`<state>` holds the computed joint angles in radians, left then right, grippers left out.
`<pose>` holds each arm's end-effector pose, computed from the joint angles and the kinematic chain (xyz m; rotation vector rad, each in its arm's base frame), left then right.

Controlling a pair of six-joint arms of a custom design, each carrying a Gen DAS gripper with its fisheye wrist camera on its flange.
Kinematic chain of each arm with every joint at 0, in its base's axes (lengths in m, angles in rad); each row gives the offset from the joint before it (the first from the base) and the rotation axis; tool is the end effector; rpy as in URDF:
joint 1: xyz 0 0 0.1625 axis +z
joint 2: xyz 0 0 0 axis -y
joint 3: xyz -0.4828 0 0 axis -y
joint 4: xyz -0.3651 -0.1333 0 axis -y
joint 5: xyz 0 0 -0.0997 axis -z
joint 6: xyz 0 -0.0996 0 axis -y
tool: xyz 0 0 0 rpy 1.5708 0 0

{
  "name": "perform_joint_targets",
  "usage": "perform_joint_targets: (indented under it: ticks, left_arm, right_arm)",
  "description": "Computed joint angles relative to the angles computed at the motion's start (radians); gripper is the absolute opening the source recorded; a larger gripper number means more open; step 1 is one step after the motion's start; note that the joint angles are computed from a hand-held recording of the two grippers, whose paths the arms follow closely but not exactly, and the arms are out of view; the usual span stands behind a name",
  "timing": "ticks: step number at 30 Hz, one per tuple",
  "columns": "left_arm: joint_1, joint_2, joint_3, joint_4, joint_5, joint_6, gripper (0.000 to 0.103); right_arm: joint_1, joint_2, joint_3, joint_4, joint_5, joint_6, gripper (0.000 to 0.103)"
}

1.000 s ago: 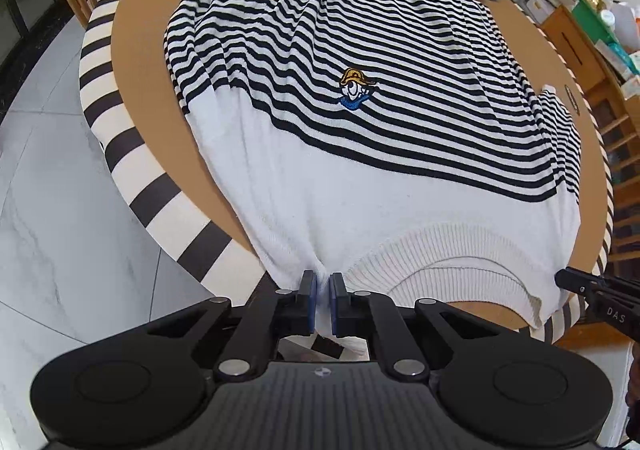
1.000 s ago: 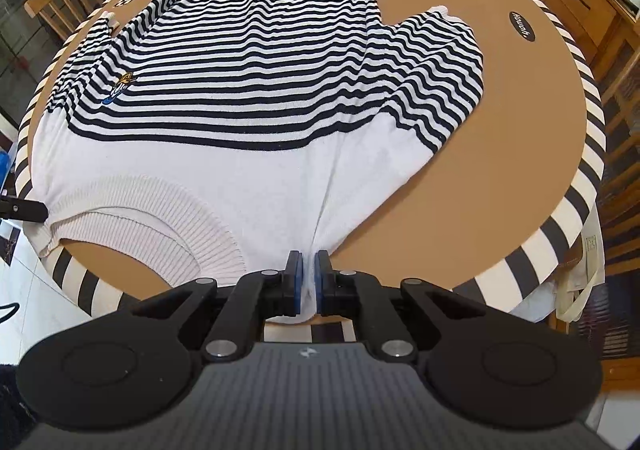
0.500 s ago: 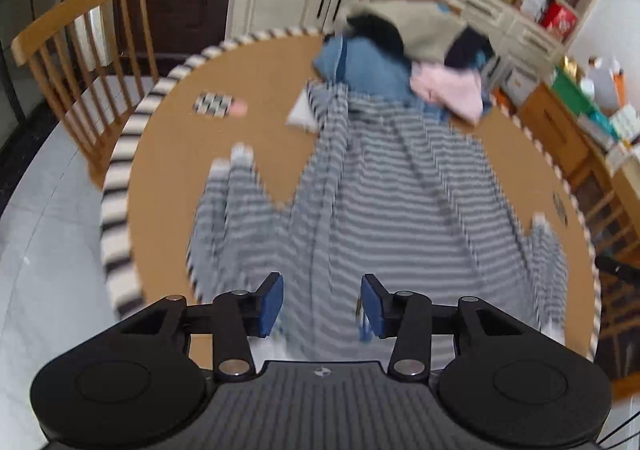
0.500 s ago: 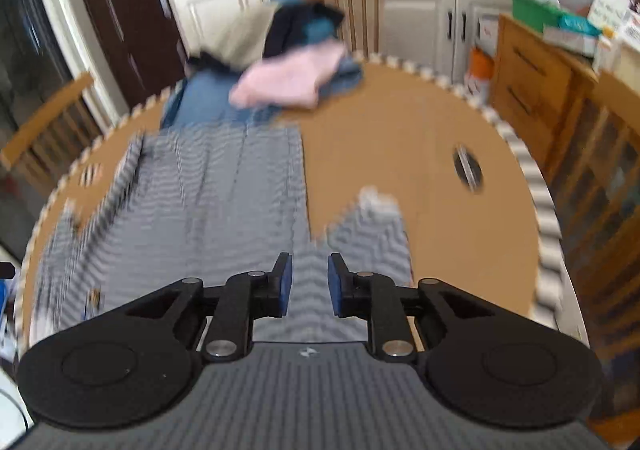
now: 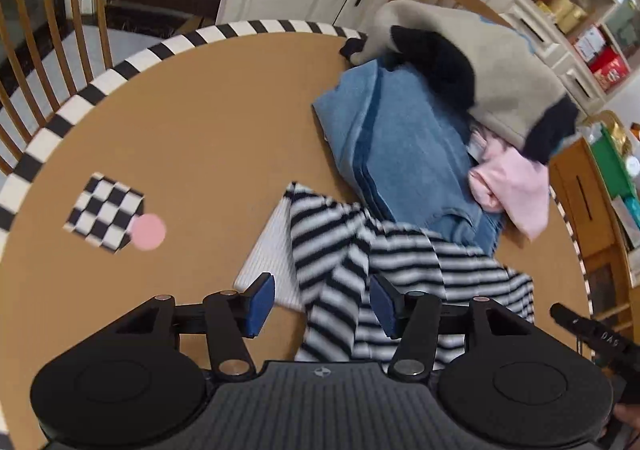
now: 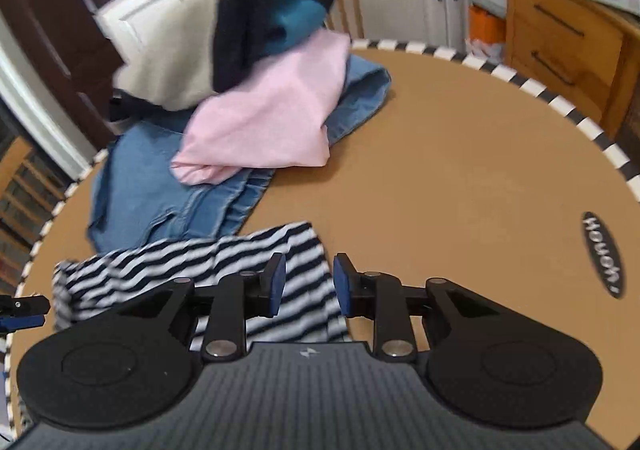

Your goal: Fold clothes

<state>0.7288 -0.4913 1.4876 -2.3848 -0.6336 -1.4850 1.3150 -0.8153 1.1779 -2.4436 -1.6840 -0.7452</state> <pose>-0.3885 -0.6331 0.0077 -0.6573 2.3272 -1.0353 -0.0863 -0.8123 0.3468 0.6260 -2.6746 0.5537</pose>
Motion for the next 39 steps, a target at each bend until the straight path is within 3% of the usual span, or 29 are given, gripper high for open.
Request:
perform_joint_targets:
  ticks: [4, 6, 7, 9, 10, 11, 14, 18, 20, 26, 28, 31, 33, 37, 39]
  left_arm:
    - [0.061, 0.006, -0.012, -0.116, -0.069, 0.042, 0.060]
    - [0.072, 0.011, 0.008, -0.215, -0.078, 0.050, 0.064]
    - [0.075, 0.014, 0.009, -0.239, -0.074, 0.054, 0.064]
    - [0.075, 0.019, 0.012, -0.266, -0.059, 0.069, 0.053]
    - [0.070, 0.023, 0.020, -0.298, -0.048, 0.096, 0.028]
    - [0.065, 0.026, 0.030, -0.336, -0.036, 0.129, 0.023]
    - [0.032, 0.035, 0.064, -0.424, 0.018, 0.231, 0.017]
    - [-0.041, 0.036, 0.135, -0.532, 0.050, 0.351, 0.016]
    - [-0.079, 0.020, 0.181, -0.475, 0.021, 0.298, 0.016]
    - [-0.177, -0.010, 0.260, -0.226, -0.108, 0.092, 0.017]
    - [-0.189, -0.008, 0.267, -0.150, -0.155, 0.020, 0.019]
    - [-0.197, -0.015, 0.277, -0.108, -0.210, -0.046, 0.030]
    - [-0.211, -0.028, 0.278, -0.068, -0.200, -0.070, 0.032]
    - [-0.235, -0.049, 0.284, -0.021, -0.102, -0.073, 0.051]
    - [-0.228, -0.047, 0.280, -0.012, -0.053, -0.078, 0.052]
  right_arm:
    - [0.004, 0.071, -0.122, 0.129, -0.001, 0.171, 0.033]
    - [0.006, 0.094, -0.155, 0.167, -0.005, 0.211, 0.032]
    - [0.009, 0.098, -0.147, 0.147, -0.010, 0.188, 0.029]
    - [0.019, 0.096, -0.114, 0.094, -0.039, 0.111, 0.006]
    - [0.022, 0.091, -0.097, 0.076, -0.046, 0.076, 0.006]
    - [0.021, 0.077, -0.073, 0.060, -0.030, 0.042, 0.005]
    - [0.007, 0.002, 0.018, 0.037, 0.054, -0.073, 0.005]
    - [-0.018, -0.135, 0.135, 0.108, 0.117, -0.278, 0.005]
    - [-0.035, -0.202, 0.179, 0.181, 0.104, -0.372, 0.005]
    - [-0.098, -0.327, 0.326, 0.241, -0.088, -0.591, 0.005]
    - [-0.117, -0.343, 0.360, 0.225, -0.137, -0.620, 0.005]
    - [-0.120, -0.347, 0.352, 0.256, -0.166, -0.588, 0.009]
    - [-0.115, -0.355, 0.336, 0.258, -0.127, -0.574, 0.011]
    - [-0.099, -0.352, 0.326, 0.206, -0.011, -0.533, 0.014]
    - [-0.089, -0.337, 0.333, 0.166, 0.028, -0.507, 0.027]
